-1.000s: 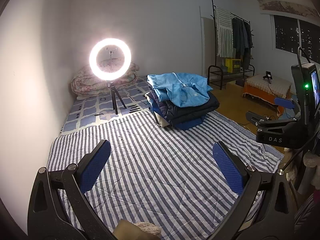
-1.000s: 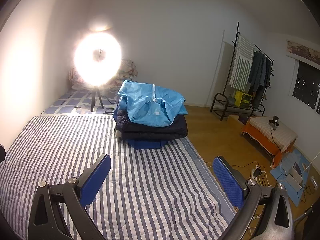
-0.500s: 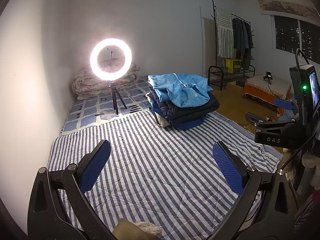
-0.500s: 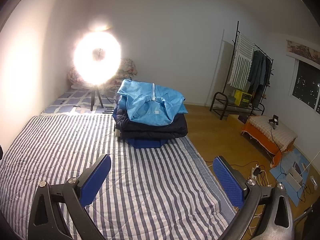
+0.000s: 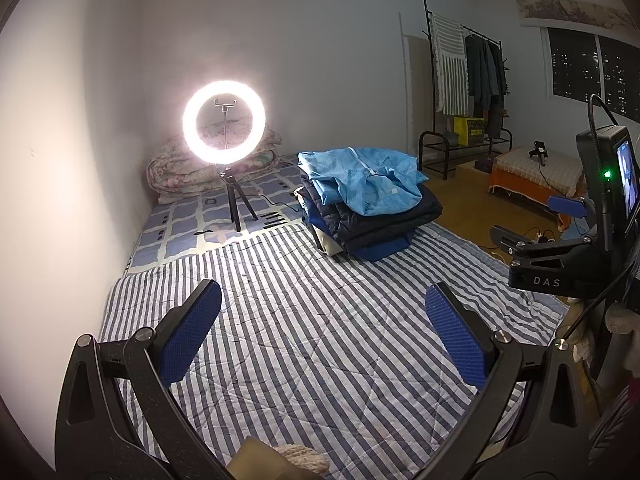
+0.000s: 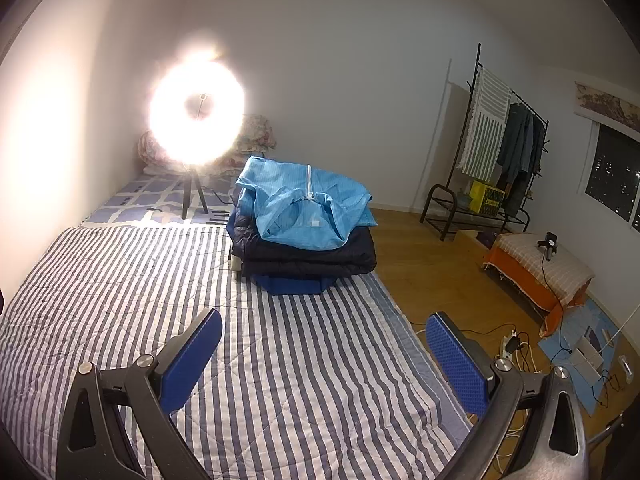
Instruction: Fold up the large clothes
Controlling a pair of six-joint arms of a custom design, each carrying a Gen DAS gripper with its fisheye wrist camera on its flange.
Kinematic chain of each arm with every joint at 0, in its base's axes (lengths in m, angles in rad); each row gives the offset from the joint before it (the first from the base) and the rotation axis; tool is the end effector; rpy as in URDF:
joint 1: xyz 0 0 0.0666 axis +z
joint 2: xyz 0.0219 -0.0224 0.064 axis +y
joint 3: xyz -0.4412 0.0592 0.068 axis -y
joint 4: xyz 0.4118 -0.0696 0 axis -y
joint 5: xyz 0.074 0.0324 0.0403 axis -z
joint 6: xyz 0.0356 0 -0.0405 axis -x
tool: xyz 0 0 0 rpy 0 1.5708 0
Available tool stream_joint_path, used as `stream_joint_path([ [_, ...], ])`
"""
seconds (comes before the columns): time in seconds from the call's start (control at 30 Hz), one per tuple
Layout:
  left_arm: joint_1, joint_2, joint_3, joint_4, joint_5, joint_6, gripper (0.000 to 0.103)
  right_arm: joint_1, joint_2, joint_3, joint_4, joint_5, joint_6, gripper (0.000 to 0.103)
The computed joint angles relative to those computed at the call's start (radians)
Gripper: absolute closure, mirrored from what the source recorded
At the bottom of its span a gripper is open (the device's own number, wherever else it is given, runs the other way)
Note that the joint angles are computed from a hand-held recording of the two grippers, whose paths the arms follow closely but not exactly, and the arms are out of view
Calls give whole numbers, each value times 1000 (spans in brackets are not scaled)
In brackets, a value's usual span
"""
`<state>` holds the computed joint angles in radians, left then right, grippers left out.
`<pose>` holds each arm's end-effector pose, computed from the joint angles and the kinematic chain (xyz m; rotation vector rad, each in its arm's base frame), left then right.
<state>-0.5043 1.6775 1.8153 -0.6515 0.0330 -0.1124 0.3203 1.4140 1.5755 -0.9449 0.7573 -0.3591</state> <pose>0.5593 -0.3105 0.5646 0.6552 1.9906 -0.2722 0.4798 0.1330 0.5726 0.3917 2.1146 -0.5022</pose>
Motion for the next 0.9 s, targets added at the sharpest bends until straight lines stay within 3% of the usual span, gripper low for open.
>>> stream_joint_path([
  [0.9,14,-4,-9,18,9,-22,0,-4,-2,-9,8,-9,12,0],
])
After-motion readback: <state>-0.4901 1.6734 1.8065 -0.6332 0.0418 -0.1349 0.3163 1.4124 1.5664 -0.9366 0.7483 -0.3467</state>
